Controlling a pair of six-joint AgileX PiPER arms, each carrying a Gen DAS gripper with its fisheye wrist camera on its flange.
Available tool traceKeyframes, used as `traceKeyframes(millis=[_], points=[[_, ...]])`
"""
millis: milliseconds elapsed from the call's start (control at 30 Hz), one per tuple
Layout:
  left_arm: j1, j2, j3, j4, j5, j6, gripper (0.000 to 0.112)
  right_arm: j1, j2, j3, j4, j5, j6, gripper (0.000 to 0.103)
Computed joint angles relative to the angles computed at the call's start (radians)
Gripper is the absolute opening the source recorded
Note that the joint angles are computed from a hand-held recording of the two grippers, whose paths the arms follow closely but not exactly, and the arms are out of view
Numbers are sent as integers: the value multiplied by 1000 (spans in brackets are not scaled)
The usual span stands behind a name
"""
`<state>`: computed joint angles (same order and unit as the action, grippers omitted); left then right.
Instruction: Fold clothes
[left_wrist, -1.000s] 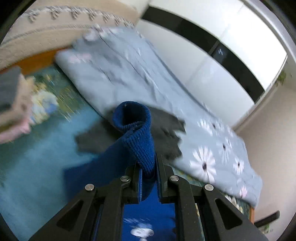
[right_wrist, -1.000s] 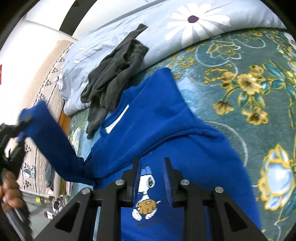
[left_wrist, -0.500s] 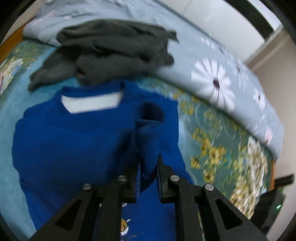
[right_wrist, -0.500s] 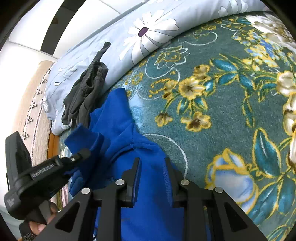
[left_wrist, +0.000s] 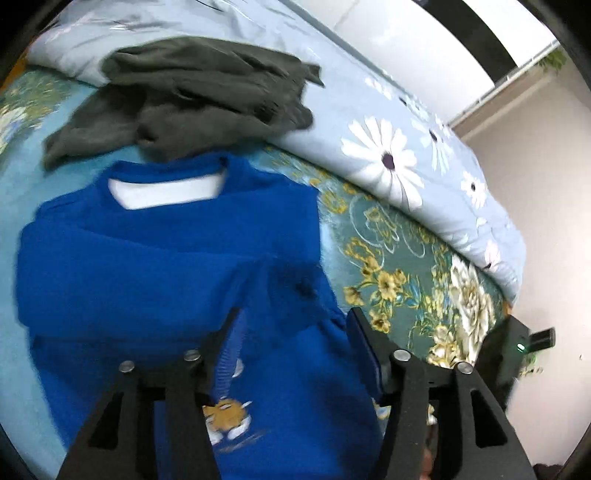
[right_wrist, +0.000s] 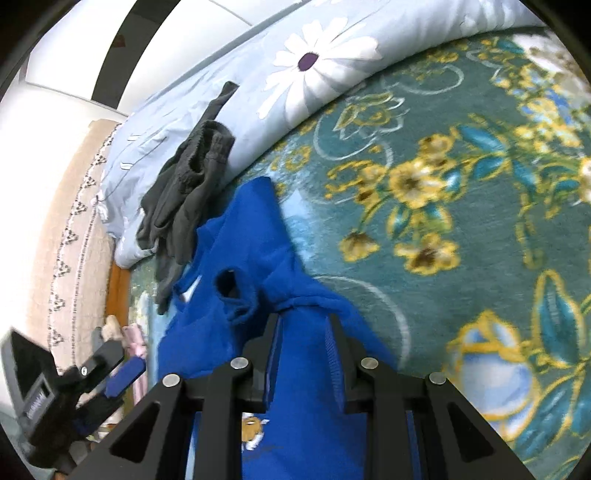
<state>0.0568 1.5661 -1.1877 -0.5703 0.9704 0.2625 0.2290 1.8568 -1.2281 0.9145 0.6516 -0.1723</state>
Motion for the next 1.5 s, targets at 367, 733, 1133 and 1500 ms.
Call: traceKeyframes(millis=[367,733,1133,1500], points=[[499,-57,214,31,-87,-7,60,91,213,-235,86,137,154,28],[593,-52,213,-55,-39,86,60,59,253,-521,301,197,-188,9],[583,10,183,-30,-56,89,60,52,334,-550,-200,223,169,31],[479,66,141,84,-132,57,60,108,422,-798,-379,364,520,31]])
